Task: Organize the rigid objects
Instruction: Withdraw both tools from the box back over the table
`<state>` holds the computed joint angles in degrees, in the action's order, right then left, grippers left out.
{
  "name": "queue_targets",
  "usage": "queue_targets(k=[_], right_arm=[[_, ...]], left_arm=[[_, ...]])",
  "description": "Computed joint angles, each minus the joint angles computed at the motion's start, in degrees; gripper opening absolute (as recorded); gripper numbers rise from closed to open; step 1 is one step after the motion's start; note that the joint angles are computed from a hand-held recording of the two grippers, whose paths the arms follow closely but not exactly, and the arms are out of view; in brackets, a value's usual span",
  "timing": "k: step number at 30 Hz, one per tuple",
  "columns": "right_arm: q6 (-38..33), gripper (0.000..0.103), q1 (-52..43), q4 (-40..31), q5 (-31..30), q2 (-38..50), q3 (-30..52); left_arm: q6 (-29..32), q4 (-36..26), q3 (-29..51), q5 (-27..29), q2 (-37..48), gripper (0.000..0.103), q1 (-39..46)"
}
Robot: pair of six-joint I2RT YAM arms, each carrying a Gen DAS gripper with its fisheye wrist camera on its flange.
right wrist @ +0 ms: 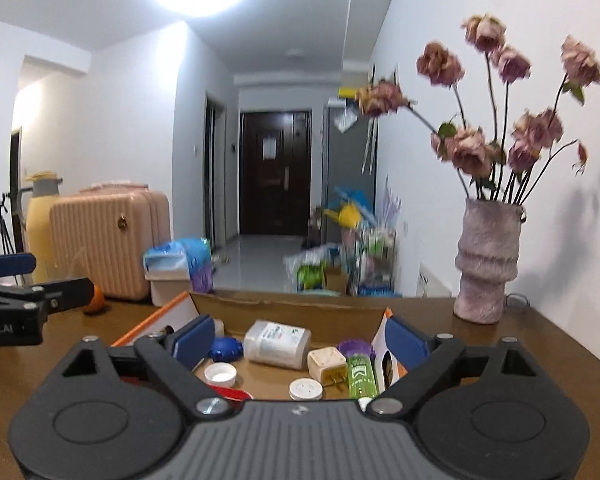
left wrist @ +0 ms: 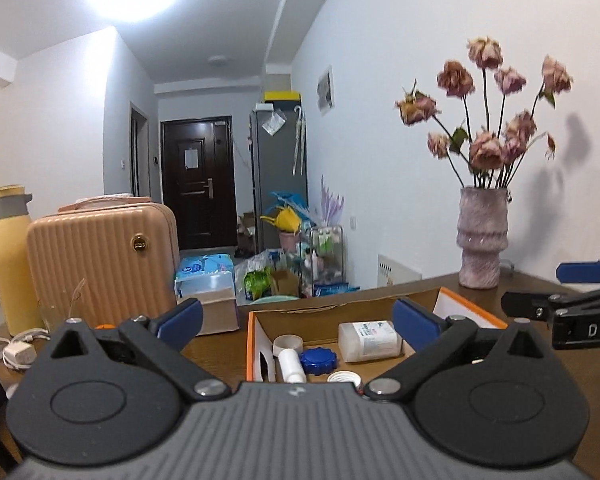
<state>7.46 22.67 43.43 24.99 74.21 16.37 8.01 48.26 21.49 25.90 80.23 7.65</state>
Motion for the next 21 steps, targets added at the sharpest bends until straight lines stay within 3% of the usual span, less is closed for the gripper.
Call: queue_targets(k=[3,8,14,17,19,21], right_arm=[[0.9,0.092,2.9,2.2,3.0,-0.3,-1.8],[2.8,0.093,8.7,-1.9,8.9,-4.8,-3.6],[6.8,0.096,20.3,-10.3,19.3,-16.1,-8.3],[11.3,0.097,29.5,-19.8,27.9,-23.8,-9.9],[17.6,0.097,37.5,-30.7,35.3,-28.4,-9.3],[30.5,0.097,47.5,-46.6,44.1,-29.8,-6.7]], left_arm=[[-0.2,1.0,-2.2,1.8,-1.3,0.103,2.0],[0.1,0.7,-5.7,5.7,-4.5,0.103,6.0],[2.3,-11.1,-10.1,14.9,-16.2,0.103,14.4],[5.2,-20.6,-12.8,21.1,-26.1,0.103,20.9],[9.0,-29.4,-14.1,28.0,-33.9,0.103,27.4],[16.3,-41.5,-13.5,37.5,-39.5,0.103,36.4]])
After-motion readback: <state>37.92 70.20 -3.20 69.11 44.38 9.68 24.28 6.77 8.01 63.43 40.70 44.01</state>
